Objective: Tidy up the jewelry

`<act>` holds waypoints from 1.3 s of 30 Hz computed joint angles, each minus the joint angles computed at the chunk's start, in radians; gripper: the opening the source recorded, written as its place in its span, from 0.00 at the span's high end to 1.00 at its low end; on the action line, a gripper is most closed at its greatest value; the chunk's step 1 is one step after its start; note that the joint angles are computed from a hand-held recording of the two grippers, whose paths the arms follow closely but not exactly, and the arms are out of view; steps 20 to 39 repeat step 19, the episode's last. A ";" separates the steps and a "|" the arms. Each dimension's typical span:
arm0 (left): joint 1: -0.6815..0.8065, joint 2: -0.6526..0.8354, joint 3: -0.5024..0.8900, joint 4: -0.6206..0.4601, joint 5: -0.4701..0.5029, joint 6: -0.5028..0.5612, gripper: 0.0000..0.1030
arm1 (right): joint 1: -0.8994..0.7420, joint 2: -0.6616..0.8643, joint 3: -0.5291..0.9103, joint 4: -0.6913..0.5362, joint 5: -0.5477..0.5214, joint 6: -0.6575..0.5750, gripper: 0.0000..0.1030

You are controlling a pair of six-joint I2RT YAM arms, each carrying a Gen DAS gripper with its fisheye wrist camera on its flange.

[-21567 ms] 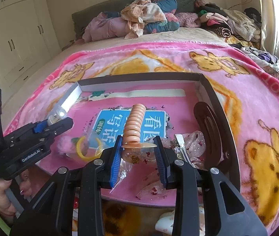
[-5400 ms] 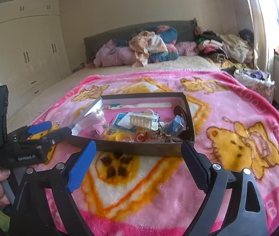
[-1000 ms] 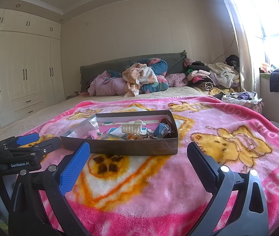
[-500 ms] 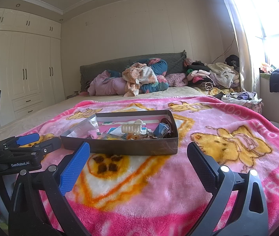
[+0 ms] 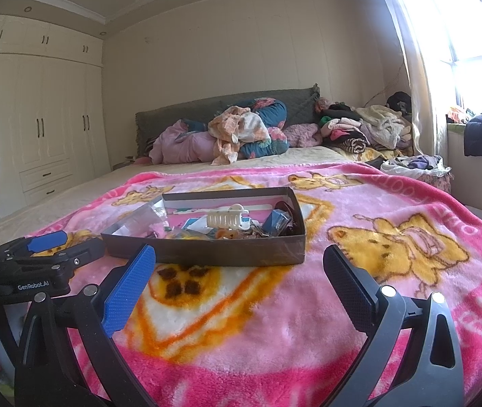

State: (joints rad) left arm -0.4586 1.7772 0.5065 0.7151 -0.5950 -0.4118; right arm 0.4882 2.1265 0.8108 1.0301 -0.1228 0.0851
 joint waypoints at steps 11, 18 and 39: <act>0.008 0.007 0.017 -0.029 -0.015 -0.022 0.11 | -0.004 0.011 0.035 -0.054 0.007 0.014 0.06; 0.249 -0.022 0.040 -0.128 0.099 -0.029 0.11 | -0.116 0.066 0.370 -0.584 -0.030 0.054 0.06; 0.312 -0.019 0.068 -0.181 0.110 -0.029 0.11 | -0.132 0.104 0.465 -0.697 0.003 0.044 0.06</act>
